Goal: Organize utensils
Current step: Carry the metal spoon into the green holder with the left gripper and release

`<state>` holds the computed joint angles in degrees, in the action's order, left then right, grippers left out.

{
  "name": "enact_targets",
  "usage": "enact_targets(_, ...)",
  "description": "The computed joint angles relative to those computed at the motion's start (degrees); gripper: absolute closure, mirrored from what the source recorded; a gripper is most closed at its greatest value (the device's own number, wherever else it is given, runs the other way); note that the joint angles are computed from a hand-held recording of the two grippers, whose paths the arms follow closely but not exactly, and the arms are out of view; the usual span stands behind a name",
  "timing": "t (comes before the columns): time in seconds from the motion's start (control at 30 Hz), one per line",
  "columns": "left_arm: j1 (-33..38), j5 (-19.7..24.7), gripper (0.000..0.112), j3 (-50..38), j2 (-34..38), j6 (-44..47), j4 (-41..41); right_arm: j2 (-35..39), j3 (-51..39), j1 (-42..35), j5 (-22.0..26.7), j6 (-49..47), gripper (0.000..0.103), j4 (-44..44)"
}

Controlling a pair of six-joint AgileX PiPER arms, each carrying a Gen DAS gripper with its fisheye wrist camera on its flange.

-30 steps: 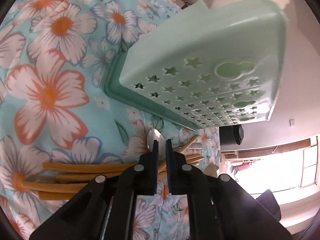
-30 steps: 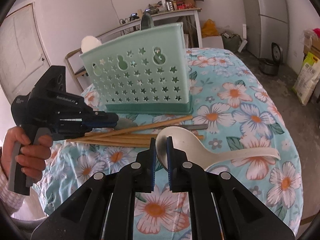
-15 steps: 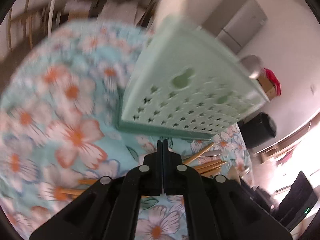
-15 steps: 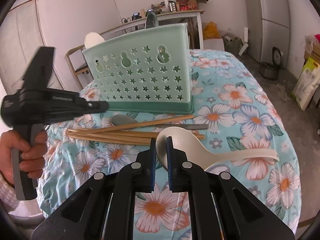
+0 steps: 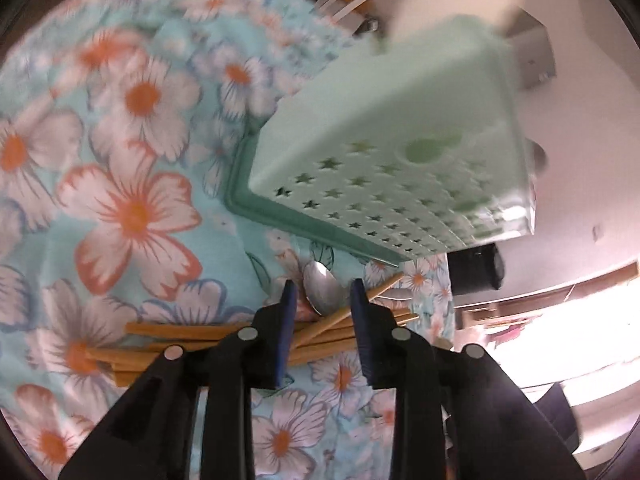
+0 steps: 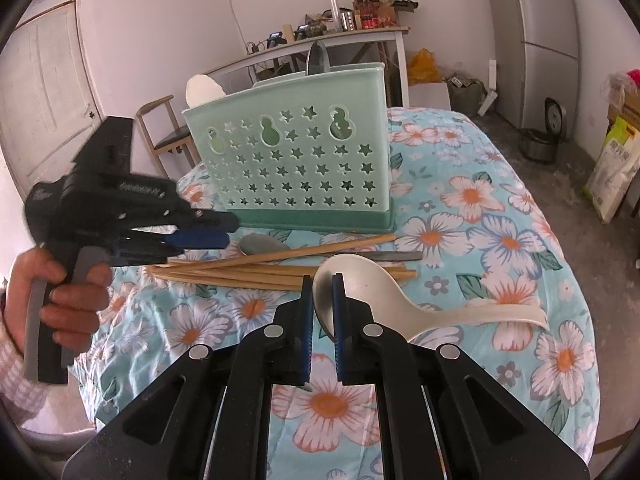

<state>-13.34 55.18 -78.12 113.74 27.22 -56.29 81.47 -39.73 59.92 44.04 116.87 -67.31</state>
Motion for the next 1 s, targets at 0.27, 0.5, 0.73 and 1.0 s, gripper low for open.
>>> enact_targets(0.27,1.23,7.13,0.087,-6.91,6.91,-6.79,-2.24,-0.26,0.44,-1.25,-1.70,-0.06,0.096,-0.28)
enact_targets(0.5,-3.12,3.66,0.105,-9.38,7.93,-10.84,2.83,0.49,0.65,-2.31,-3.26,0.57,0.095,-0.88)
enact_targets(0.73,-6.41,-6.49,0.108,-2.48,1.62,-6.12,4.39,0.35,0.41,-1.74,-2.12,0.43,0.096,-0.91)
enact_targets(1.0,-12.86,-27.79,0.111,13.28,-17.78,1.88,11.18,-0.67,-0.63,1.18,2.08,0.17,0.097,-0.87)
